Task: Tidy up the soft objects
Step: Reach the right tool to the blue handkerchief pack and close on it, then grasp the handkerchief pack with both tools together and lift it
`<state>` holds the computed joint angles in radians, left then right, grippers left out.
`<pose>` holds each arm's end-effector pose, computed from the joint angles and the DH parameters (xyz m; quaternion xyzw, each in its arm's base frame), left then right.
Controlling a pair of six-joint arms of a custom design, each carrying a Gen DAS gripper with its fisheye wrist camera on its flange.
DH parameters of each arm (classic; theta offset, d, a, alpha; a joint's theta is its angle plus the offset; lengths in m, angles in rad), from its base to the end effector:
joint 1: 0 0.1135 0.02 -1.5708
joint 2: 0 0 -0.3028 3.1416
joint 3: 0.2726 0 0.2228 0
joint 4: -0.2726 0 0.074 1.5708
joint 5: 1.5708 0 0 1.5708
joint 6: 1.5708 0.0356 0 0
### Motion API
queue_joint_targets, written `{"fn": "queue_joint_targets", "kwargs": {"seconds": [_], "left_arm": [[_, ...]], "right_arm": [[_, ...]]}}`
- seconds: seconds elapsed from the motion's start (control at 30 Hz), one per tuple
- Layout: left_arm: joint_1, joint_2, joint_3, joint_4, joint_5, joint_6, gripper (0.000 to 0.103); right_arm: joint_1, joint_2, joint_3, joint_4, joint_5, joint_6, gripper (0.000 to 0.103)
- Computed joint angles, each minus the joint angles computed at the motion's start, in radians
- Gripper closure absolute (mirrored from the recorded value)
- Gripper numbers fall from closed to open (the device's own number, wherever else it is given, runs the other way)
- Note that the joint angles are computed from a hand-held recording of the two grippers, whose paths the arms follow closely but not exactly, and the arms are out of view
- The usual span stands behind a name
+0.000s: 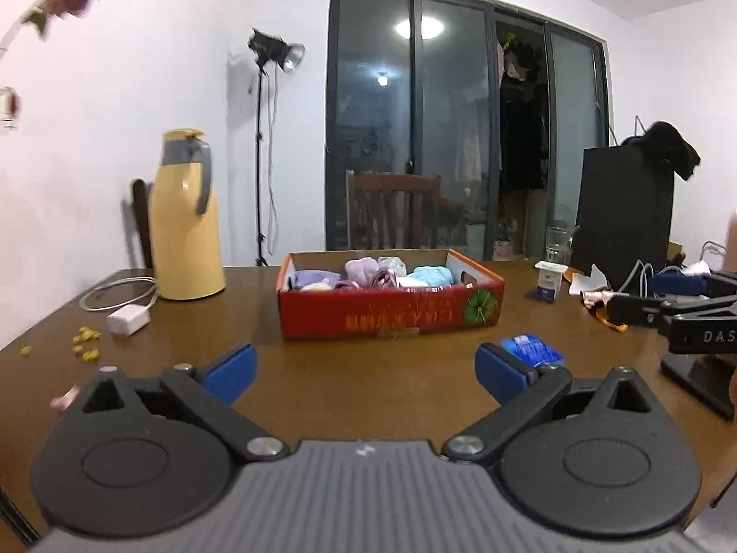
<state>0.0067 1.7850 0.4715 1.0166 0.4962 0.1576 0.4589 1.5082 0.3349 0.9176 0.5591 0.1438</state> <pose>0.2978 -0.0150 0.1863 0.2044 0.7661 -0.1494 0.5908 0.2237 0.0895 0.2147 0.0472 0.7778 -0.0342 0.6258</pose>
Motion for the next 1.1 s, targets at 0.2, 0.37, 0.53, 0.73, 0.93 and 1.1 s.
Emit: {"fn": "queue_joint_targets", "kwargs": {"seconds": [0.2,0.37,0.53,0.73,0.93,1.1], "left_arm": [[0.087,0.062,-0.229,0.327,0.09,0.028,0.0],[0.069,0.073,-0.189,0.271,0.043,-0.027,0.0],[0.051,0.128,-0.13,0.22,0.006,-0.008,0.0],[0.009,0.184,0.021,0.068,-0.032,-0.016,0.0],[-0.042,0.25,0.171,0.004,-0.081,-0.002,0.0],[-0.066,0.299,0.31,-0.098,-0.091,-0.007,0.0]], "right_arm": [[0.287,0.062,-0.192,0.122,0.264,0.233,0.014],[0.328,0.103,-0.173,0.066,0.344,0.248,0.014],[0.223,0.134,-0.135,0.05,0.254,0.277,0.014],[-0.071,0.179,0.085,-0.217,-0.025,0.296,0.014],[-0.268,0.375,0.434,-0.461,-0.22,0.255,0.022],[-0.287,0.497,0.635,-0.574,-0.259,0.19,0.051]]}}
